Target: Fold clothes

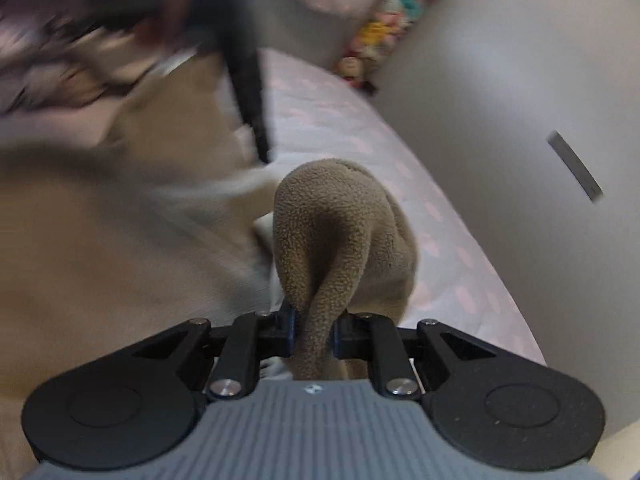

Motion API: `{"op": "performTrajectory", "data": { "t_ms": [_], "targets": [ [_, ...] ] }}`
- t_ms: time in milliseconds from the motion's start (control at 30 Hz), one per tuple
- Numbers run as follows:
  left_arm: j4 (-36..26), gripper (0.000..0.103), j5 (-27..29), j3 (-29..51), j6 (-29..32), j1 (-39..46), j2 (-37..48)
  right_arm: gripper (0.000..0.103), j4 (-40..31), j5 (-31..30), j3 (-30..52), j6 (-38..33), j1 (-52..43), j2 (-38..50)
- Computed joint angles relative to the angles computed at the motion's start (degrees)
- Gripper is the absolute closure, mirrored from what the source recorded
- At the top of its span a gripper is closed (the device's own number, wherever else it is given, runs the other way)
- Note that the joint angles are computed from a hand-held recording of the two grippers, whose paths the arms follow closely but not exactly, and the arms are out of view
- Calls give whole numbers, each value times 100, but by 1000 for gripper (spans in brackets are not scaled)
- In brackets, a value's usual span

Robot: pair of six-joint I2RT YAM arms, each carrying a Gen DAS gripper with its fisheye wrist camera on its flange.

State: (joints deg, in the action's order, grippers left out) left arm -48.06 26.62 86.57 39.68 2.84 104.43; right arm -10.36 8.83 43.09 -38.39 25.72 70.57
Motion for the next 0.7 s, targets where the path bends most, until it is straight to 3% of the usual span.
{"op": "performTrajectory", "data": {
  "t_ms": [133,200,367,433,700],
  "targets": [
    [-429,75,108,17,-333,-77,-243,83,405,895,-996,-24,996,-181],
    [-471,59,154,-19,-436,-90,-257,81,450,1231,-1263,34,1365,-61],
    [-415,55,141,22,-684,-239,-77,65,497,1813,-1590,663,1777,63],
    [-251,52,154,-93,-877,-298,-112,52,241,1892,-1568,1157,1847,-177],
    [56,49,567,98,-1951,-260,322,43,-1257,2161,-1685,3901,1951,-1778]
  ]
}}
